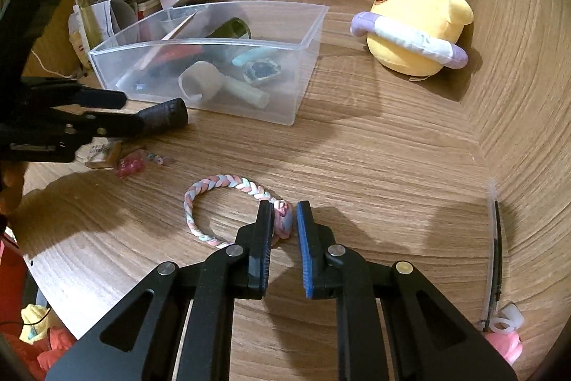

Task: Organize objects
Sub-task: 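Grasp the purple-black bottle with the left tool while the right tool grasps the rope bracelet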

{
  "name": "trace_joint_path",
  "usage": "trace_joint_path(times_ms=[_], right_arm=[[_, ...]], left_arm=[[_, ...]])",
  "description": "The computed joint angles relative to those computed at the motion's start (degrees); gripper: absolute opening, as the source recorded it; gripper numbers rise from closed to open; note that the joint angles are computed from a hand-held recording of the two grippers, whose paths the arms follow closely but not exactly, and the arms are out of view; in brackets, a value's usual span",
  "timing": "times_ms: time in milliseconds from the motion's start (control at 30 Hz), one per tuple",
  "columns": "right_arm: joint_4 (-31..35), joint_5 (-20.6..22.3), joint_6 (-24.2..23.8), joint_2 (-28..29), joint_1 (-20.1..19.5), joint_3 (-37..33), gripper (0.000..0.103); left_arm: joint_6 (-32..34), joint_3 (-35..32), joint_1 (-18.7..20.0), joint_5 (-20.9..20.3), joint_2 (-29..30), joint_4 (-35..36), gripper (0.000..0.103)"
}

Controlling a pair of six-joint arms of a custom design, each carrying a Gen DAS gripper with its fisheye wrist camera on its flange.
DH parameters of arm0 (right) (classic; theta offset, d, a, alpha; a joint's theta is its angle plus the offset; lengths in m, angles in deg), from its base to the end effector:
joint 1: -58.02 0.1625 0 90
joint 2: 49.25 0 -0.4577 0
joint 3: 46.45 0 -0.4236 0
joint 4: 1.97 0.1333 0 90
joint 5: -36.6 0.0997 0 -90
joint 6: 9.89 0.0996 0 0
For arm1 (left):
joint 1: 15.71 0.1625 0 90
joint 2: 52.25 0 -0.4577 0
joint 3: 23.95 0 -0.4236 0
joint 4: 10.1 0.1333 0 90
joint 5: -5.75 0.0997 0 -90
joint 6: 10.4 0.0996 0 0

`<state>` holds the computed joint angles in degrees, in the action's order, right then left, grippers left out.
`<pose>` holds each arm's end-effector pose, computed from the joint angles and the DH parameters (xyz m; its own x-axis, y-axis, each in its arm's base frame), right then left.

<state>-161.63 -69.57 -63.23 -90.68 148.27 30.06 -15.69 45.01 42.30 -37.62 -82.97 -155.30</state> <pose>0.1092 -0.8257 0.1997 -0.5710 -0.5686 0.5922 -0.7731 0.6150 -0.1549 -0.2713 -0.8227 0.0978 -0.7385 0.1084 -0.6655 0.4405 0.8248 -0.3546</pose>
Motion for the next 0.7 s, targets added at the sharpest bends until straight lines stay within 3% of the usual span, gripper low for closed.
trace_joint_path(times_ms=[133,300,367,567,700], right_arm=[[-0.13,1.6,0.97,-0.52,-0.14,0.14,0.012],[-0.24,2.94,1.68,-0.99,-0.16,0.07,0.012],[0.52,3.29,1.96,-1.3,-0.25,0.19,0.012],[1.78,2.29,2.22,-1.51,-0.39,0.49,0.023],[2.76,1.36,2.39,-1.0,-0.52,0.08,0.023]], left_arm=[[-0.39,-3.51,0.95,-2.22,1.76,3.99,0.054],[3.87,-3.98,0.68,-1.73,2.89,1.42,0.03],[5.13,-3.45,0.48,-1.5,2.96,0.47,0.027],[8.81,-0.42,-0.69,1.8,2.59,-5.74,0.025],[10.68,1.86,-1.5,3.06,1.75,-10.77,0.025]])
